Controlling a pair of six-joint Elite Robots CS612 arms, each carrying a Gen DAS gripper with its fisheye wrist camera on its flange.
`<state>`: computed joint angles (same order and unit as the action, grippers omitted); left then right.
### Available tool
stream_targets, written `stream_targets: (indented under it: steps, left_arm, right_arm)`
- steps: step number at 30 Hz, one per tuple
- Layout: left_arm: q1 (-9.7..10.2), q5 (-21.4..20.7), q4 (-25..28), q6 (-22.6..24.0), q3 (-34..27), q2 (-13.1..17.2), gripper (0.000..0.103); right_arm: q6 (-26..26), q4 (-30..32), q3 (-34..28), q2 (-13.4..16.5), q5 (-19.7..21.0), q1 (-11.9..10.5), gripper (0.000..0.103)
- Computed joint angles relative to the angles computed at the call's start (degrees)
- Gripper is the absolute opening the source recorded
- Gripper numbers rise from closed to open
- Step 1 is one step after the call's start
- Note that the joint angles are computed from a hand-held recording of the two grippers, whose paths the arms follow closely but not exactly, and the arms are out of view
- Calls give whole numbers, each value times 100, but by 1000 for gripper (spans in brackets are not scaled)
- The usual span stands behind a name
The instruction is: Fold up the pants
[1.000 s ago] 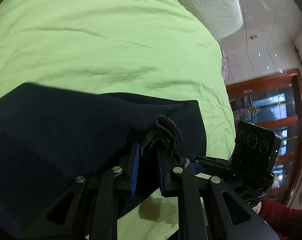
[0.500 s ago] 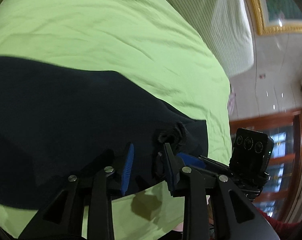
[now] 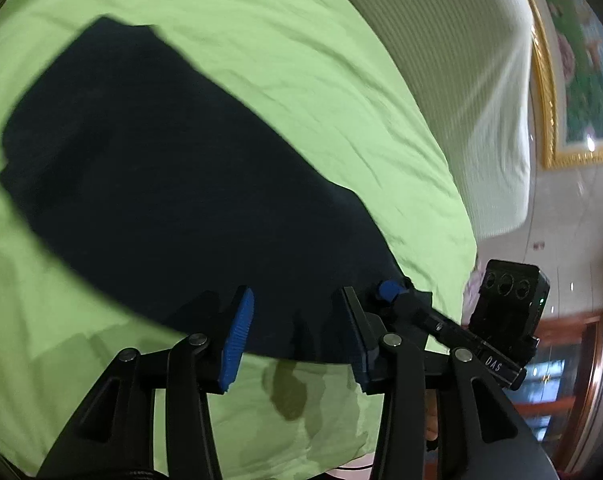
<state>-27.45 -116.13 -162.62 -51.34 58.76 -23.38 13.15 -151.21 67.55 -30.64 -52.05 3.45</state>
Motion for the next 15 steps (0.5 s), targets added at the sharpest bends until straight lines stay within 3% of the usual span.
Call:
stream_targets:
  steps: [5, 15]
  left_arm:
    - [62, 295, -375, -401, 557, -253, 45]
    - [174, 814, -805, -1239, 1153, -475, 51]
  right_arm:
    - [-437, 511, -522, 198, -11, 118, 53]
    - [-1229, 1479, -1751, 688, -57, 301, 54]
